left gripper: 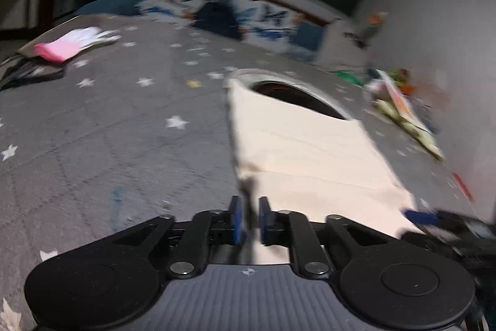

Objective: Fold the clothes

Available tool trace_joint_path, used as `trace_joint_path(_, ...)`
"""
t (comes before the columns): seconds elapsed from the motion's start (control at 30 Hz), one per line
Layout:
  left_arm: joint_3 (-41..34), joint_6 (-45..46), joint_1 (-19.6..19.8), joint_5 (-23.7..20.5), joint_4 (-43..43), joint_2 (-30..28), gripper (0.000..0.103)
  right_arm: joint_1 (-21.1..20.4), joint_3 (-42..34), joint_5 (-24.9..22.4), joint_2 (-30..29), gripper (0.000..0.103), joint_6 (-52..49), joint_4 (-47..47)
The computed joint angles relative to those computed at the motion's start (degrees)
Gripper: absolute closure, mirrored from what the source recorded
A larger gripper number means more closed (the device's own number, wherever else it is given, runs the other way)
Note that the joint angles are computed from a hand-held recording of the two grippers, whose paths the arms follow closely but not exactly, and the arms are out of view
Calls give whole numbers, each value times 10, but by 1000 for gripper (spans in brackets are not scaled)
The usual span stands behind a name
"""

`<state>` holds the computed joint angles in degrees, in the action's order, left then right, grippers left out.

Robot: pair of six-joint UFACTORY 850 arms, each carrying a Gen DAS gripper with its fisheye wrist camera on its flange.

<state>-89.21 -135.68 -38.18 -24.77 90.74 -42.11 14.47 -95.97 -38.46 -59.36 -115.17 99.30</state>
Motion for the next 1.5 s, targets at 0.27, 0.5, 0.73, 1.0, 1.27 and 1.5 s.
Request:
trace_joint_path(0.27, -21, 136, -25, -7, -66, -15, 52, 0, -1, -1, 1, 28, 10, -15)
trace_joint_path(0.5, 0, 48, -19, 14, -41, -2, 97, -4, 6, -14, 8, 53, 14, -15)
trace_joint_path(0.73, 37, -20, -15, 18, -46, 21, 96, -1, -2, 3, 2, 64, 43, -31)
trace_joint_path(1.0, 35, 27, -16, -32, -66, 35, 83, 0, 16, -7, 18, 64, -38, 27)
trace_joint_path(1.27, -66, 83, 8, 34, -16, -34, 82, 18, -39, 5, -16, 64, -31, 11)
trace_joint_path(1.5, -84, 194, 12, 42, -99, -54, 76, 22, -22, 40, -4, 65, -74, -5)
